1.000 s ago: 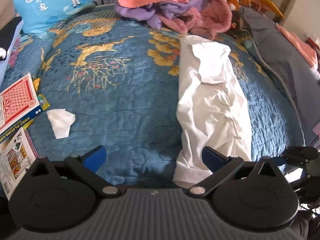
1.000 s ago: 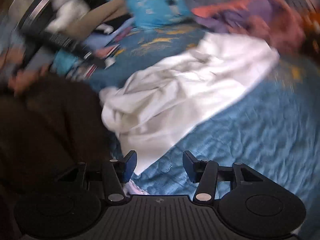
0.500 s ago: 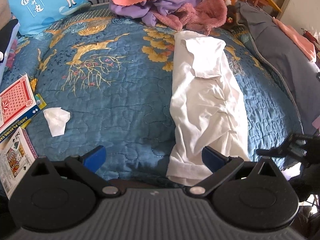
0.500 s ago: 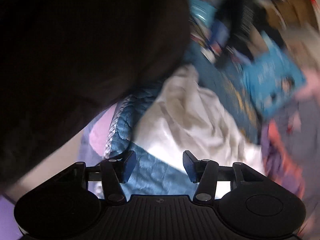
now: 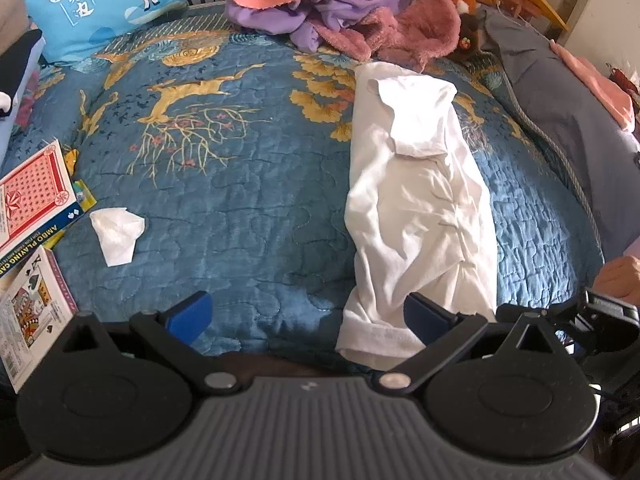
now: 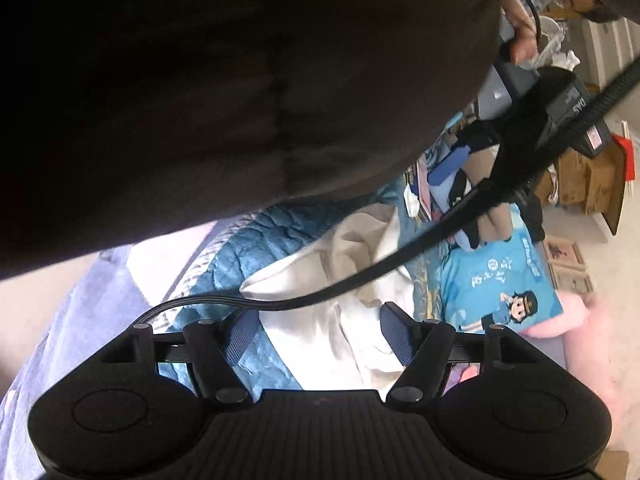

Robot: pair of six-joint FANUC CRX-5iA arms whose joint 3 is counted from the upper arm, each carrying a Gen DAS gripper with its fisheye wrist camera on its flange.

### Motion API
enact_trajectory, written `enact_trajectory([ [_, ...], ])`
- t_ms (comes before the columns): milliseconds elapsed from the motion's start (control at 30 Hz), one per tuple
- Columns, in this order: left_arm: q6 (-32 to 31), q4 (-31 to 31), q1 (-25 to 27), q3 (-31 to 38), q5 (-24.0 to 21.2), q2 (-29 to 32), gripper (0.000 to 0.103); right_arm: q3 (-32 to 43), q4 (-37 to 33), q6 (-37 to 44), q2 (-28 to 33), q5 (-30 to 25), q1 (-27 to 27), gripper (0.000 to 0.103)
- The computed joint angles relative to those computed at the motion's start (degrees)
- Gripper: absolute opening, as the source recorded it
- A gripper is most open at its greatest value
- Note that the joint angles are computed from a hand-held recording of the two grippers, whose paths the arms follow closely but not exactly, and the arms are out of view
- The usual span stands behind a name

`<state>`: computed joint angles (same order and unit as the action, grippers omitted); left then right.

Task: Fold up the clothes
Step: 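Grasp the folded shirt end with the right gripper and roll it up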

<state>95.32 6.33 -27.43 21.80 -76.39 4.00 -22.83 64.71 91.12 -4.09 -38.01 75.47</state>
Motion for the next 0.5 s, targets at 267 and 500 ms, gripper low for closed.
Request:
enact_trajectory([
  [267,-0.13,-0.19,-0.15,0.14,-0.28,0.26,0.103,9.68,-16.34,9.41,3.27,-4.12,0.26,0.016],
  [500,0.31,-0.36,0.46,-0.08,-0.26,-0.02,0.103,18.64,-27.01,1.86,4.75,-6.78,-2.22,0.010],
])
